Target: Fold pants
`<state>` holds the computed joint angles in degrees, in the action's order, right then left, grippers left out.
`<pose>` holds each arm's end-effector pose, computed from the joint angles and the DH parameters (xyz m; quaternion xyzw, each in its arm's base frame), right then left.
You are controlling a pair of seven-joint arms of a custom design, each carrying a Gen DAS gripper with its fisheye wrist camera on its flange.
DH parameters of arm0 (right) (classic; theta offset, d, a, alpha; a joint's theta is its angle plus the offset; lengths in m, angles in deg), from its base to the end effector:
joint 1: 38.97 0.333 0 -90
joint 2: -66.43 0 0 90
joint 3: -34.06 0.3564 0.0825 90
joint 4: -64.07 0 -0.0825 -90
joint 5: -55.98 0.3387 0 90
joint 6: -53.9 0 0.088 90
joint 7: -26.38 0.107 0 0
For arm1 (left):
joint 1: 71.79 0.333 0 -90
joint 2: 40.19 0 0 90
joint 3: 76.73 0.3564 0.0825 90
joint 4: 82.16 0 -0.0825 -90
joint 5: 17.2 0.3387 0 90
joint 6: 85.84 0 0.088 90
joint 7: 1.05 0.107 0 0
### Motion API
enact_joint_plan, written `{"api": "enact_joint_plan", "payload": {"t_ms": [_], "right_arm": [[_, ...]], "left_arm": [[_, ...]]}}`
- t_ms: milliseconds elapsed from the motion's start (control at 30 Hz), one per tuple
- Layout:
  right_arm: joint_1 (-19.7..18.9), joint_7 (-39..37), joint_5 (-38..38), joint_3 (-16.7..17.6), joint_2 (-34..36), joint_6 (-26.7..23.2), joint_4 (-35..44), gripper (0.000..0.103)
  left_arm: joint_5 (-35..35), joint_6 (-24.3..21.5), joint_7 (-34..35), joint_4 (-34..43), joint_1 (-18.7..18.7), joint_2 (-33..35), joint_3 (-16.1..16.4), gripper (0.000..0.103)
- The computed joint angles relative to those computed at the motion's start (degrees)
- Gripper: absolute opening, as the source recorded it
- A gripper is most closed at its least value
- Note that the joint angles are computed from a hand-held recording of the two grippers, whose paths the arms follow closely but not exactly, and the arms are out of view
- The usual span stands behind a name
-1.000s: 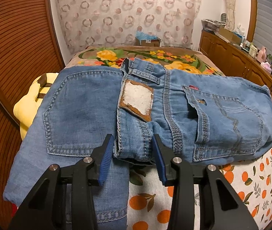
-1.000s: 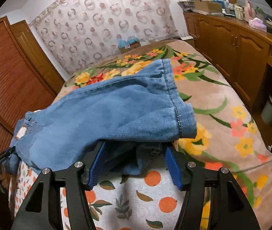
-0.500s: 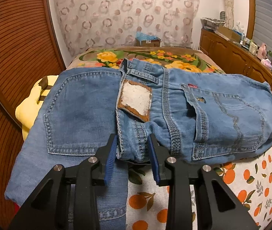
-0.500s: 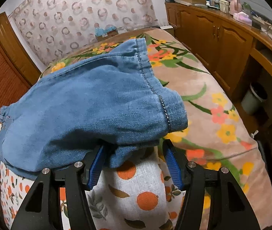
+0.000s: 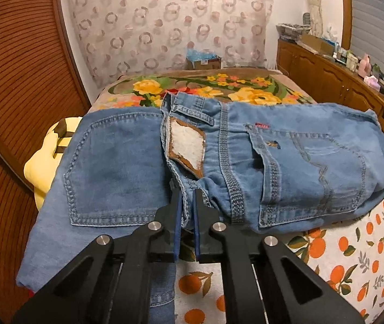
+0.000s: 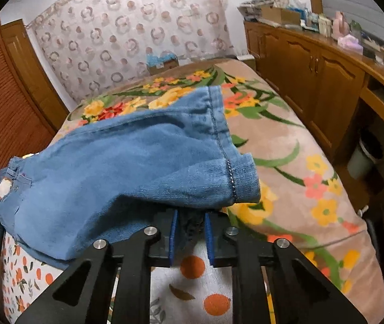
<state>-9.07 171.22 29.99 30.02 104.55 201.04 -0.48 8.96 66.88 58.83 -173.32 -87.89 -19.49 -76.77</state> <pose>0.6809 0.3612 0.5528 -0.5786 0.6996 -0.2305 0.3504 0.6532 -0.2023 0.5616 -0.6255 0.6820 -0.2532 0.2819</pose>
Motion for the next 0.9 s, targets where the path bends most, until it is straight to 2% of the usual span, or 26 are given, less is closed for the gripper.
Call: {"api": "enact_joint_plan", "payload": {"t_ms": [433, 800, 900], "right_arm": [[3.9, 8.0, -12.8, -4.4, -5.9, 6.1, -9.8, 0.009], [6.1, 20.0, -26.3, -5.8, -11.3, 11.0, -18.8, 0.009], [5.5, 22.7, -30.0, -5.5, -12.8, 12.1, -20.6, 0.008]], "left_arm": [[4.9, 5.0, -5.1, -4.1, -0.7, -4.4, 1.0, 0.007], [11.0, 8.2, -11.1, -10.6, 1.1, -10.8, -0.8, 0.007], [13.8, 9.1, -13.7, -13.0, 2.0, -12.9, -1.6, 0.006]]}}
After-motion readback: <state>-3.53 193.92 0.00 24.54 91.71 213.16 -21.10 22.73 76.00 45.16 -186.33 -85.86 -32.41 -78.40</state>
